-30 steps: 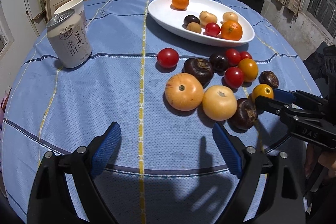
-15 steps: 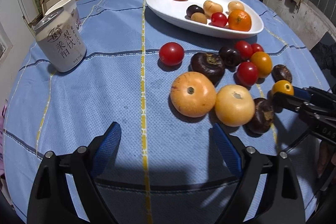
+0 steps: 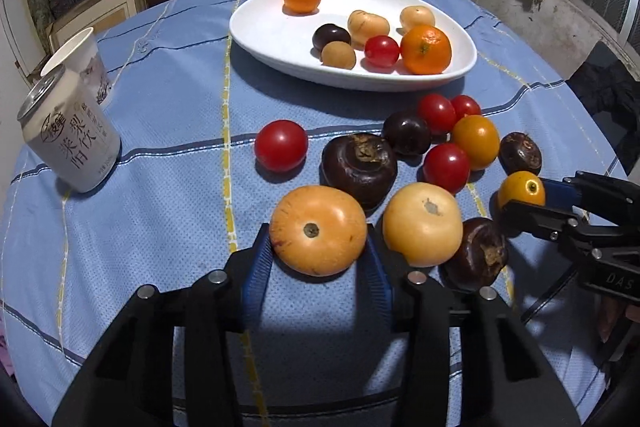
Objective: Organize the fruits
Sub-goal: 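Grasp the orange persimmon with the left tool while the right tool grasps a yellow tomato, then carry the persimmon and yellow tomato over the plate and open both tools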
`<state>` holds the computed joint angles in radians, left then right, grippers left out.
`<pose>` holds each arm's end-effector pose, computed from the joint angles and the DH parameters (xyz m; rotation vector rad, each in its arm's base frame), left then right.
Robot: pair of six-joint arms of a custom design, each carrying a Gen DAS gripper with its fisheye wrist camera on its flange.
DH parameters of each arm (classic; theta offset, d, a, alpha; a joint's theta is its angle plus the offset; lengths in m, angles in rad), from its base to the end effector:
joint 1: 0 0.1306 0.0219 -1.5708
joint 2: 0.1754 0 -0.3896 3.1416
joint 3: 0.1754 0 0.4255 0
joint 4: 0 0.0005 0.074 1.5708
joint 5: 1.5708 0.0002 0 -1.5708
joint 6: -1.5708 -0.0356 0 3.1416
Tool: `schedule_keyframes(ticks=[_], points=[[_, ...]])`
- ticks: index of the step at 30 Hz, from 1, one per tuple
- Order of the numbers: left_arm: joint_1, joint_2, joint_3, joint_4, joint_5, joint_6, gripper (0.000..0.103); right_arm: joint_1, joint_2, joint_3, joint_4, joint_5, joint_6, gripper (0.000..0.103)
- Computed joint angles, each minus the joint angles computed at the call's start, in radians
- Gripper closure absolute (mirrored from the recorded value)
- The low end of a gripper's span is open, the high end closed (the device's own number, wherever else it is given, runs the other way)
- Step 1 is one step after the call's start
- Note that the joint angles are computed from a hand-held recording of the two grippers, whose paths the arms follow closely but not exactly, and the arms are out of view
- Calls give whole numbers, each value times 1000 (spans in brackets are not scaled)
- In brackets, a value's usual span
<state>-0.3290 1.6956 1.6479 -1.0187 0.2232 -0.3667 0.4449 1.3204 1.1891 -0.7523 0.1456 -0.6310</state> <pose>0.5788 -0.2065 0.3872 0.9643 2.4375 -0.2809 0.4390 0.2030 0.3788 0.2930 2.4471 0.2973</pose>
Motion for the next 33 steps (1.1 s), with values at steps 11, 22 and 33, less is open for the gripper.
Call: schedule_keyframes(ticks=[11, 22, 33], points=[[35, -45, -12, -39, 76, 24, 59, 15, -36, 12, -9, 37, 18, 65], [24, -50, 77, -47, 134, 27, 59, -7, -73, 88, -33, 120, 103, 65], [-33, 131, 332, -83, 109, 113, 59, -89, 49, 217, 8, 111, 152, 65]])
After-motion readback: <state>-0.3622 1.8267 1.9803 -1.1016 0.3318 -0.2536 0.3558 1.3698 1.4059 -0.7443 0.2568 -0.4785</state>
